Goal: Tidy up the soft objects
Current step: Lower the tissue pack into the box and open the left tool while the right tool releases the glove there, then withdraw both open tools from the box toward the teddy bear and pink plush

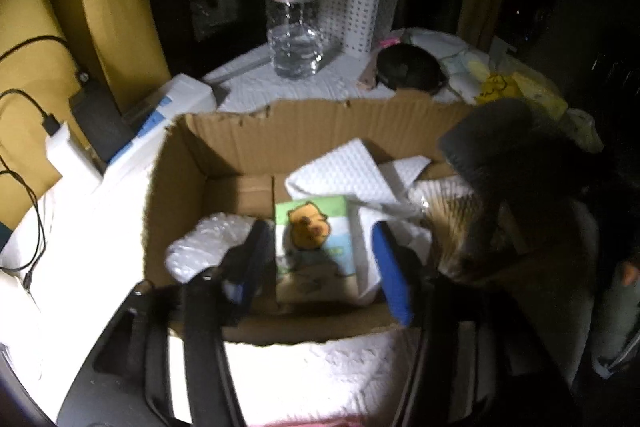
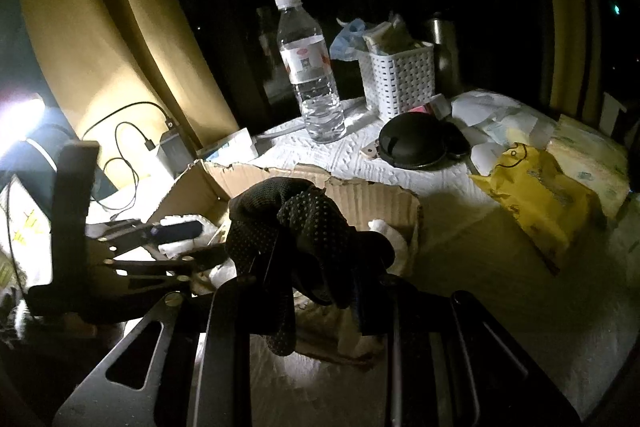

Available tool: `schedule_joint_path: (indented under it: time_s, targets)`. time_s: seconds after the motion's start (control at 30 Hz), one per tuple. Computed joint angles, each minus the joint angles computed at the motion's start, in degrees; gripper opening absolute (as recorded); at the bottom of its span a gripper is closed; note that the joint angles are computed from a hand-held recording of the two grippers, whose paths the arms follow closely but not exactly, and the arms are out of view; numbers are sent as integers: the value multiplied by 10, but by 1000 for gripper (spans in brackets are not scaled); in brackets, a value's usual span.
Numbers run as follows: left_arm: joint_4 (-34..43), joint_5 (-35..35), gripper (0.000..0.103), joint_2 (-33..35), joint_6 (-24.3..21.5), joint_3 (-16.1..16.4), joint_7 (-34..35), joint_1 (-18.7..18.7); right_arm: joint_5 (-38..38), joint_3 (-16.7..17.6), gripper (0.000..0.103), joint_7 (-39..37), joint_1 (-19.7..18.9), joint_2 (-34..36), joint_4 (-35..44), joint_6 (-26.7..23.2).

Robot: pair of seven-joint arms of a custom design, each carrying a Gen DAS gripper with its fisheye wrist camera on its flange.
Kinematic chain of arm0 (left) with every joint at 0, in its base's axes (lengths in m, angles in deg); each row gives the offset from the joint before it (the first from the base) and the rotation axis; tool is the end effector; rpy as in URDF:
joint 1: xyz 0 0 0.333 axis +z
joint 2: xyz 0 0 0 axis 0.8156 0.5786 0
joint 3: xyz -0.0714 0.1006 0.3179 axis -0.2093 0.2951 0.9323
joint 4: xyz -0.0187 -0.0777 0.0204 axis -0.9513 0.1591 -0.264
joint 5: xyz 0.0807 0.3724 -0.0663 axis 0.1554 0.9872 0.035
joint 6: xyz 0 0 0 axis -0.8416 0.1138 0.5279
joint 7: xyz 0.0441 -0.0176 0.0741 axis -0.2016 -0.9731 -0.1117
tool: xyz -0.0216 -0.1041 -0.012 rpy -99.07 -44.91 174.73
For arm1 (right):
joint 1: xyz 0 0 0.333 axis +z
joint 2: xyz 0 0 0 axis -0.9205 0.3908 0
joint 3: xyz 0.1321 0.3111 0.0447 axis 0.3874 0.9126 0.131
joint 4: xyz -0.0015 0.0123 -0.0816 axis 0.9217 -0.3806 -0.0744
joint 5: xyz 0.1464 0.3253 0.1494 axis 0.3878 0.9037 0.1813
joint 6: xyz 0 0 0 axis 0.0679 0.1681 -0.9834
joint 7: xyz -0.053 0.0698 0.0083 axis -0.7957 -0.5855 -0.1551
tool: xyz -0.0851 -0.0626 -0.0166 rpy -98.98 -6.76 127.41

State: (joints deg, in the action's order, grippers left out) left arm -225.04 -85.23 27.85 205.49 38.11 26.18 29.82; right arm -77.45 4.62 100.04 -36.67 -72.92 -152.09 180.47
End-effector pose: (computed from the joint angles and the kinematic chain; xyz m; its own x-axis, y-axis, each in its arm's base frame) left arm 0.4149 -0.1869 0.3090 -0.1340 -0.9857 0.1018 -0.7821 0.0421 -0.6217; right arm 0.3915 0.2938 0.3363 0.4263 -0.8833 -0.1953 -0.6358 -0.1390 -0.7592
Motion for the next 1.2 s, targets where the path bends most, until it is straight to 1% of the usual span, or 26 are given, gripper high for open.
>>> schedule_joint_path:
  time_s: [0.03, 0.17, 0.23, 0.37, 0.43, 0.53, 0.6, 0.63, 0.7, 0.8, 0.83, 0.87, 0.93, 1.0, 1.07, 1.13, 1.2]
  targets:
    - [-8, 23, 73, -6, 5, -6, -20, 12, 5, -1, 26, -5, 4, 3, 3, -2]
    - [-31, 63, 74, -28, 20, -18, -53, 37, 47, -8, 26, -35, 26, 19, 23, -12]
    - [-39, 74, 74, -34, 27, -24, -61, 46, 54, -8, 26, -36, 30, 28, 33, -17]
    - [-50, 93, 74, -39, 34, -30, -76, 62, 84, -18, 26, -58, 52, 45, 54, -30]
    - [-58, 117, 74, -41, 38, -31, -100, 74, 113, -30, 26, -81, 73, 57, 70, -39]
    - [-64, 129, 74, -41, 42, -31, -115, 84, 146, -46, 26, -106, 99, 74, 92, -57]
    - [-68, 150, 74, -42, 44, -30, -132, 92, 195, -76, 26, -144, 142, 85, 108, -70]
    - [-69, 149, 74, -41, 45, -31, -132, 92, 210, -85, 27, -156, 154, 90, 114, -77]
    - [-70, 159, 74, -39, 46, -31, -138, 95, 197, -72, 27, -144, 138, 95, 117, -83]
    - [-75, 173, 74, -40, 51, -32, -150, 97, 225, -95, 29, -161, 169, 98, 121, -85]
    - [-76, 175, 74, -41, 50, -32, -152, 98, 231, -99, 31, -166, 175, 97, 122, -86]
    - [-77, 181, 74, -42, 51, -33, -157, 99, 233, -97, 35, -165, 173, 95, 121, -88]
    - [-80, 179, 74, -47, 52, -34, -156, 98, 241, -98, 39, -166, 178, 90, 120, -91]
    - [-85, 182, 74, -52, 55, -35, -160, 99, 257, -105, 41, -176, 191, 84, 115, -85]
    - [-89, 175, 74, -58, 56, -38, -158, 99, 279, -108, 49, -190, 201, 77, 111, -78]
    - [-95, 176, 74, -66, 55, -40, -163, 100, 301, -106, 52, -206, 207, 69, 106, -72]
    - [-101, 174, 74, -75, 54, -44, -168, 101, 329, -104, 53, -228, 214, 60, 102, -65]
